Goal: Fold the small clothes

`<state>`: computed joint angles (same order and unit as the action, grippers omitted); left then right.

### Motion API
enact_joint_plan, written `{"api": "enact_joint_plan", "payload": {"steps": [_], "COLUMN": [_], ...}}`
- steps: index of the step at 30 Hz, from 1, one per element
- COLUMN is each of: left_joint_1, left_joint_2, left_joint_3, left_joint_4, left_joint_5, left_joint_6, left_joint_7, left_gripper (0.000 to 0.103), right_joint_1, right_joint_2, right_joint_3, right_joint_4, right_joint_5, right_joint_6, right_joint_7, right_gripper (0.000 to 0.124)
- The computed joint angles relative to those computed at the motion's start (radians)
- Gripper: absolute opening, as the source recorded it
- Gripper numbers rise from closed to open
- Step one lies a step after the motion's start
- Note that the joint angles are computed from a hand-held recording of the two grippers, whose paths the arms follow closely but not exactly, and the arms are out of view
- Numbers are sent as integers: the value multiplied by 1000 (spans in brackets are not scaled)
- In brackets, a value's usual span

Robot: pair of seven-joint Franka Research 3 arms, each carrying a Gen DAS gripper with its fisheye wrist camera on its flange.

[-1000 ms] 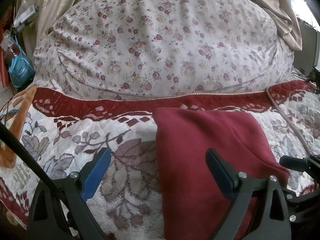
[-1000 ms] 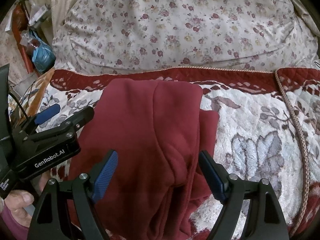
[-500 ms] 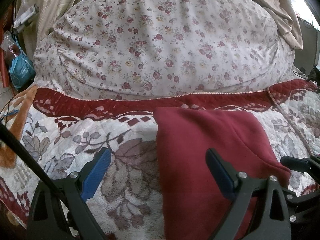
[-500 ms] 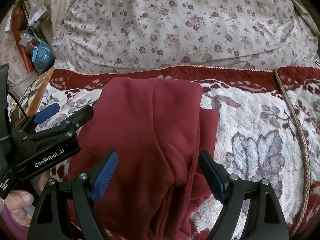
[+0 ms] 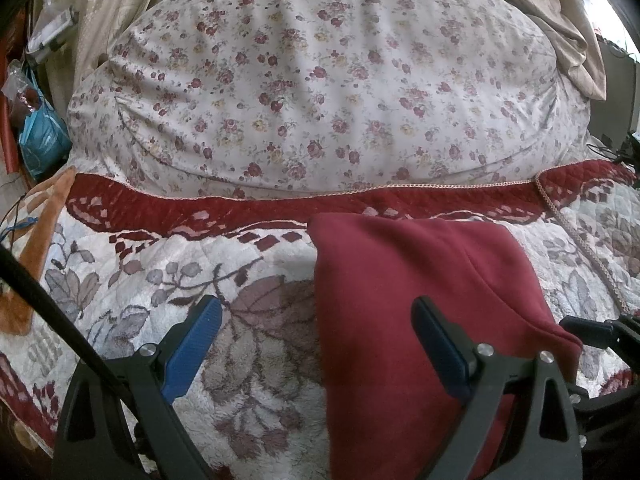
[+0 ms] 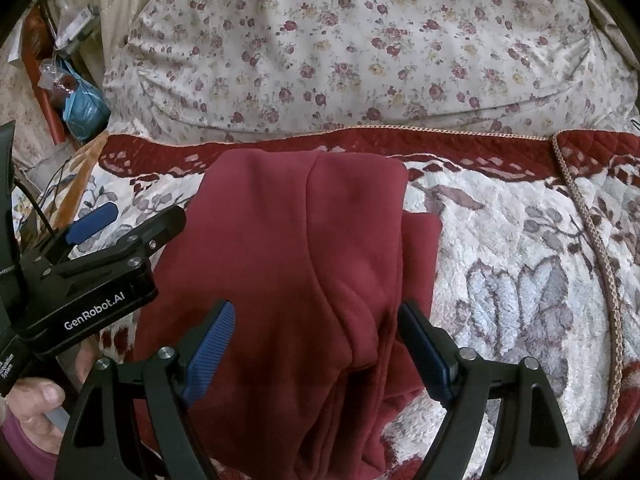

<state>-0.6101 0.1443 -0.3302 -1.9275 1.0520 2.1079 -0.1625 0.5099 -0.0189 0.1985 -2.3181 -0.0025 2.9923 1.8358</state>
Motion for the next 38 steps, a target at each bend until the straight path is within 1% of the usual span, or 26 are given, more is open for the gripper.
{"api": "enact_joint_plan", "payload": {"steps": [3,20,30,38], "left_joint_1": [0,-1,-1,-2], "left_joint_2": [0,6,7,-27], "left_joint_3": [0,3,2,-7], "left_joint_4": [0,12,11,-40], "left_joint_5": [0,-11,-10,13], "left_joint_6": [1,-5,-6,2], "left_joint_7": [-1,4,4,-14], "left_gripper": [95,95,95,95], "right_joint_1": [0,3,3,4], "right_joint_2": [-1,7,8,15], "right_joint_3": [0,-3,-5,-8], "right_joint_4": [-4,13,13,16], "right_joint_5": [-4,29,15,37], "right_joint_6": [5,-26,-23,-27], "right_joint_7": [6,-21,-8,-23], "right_gripper": [87,88,88,88]}}
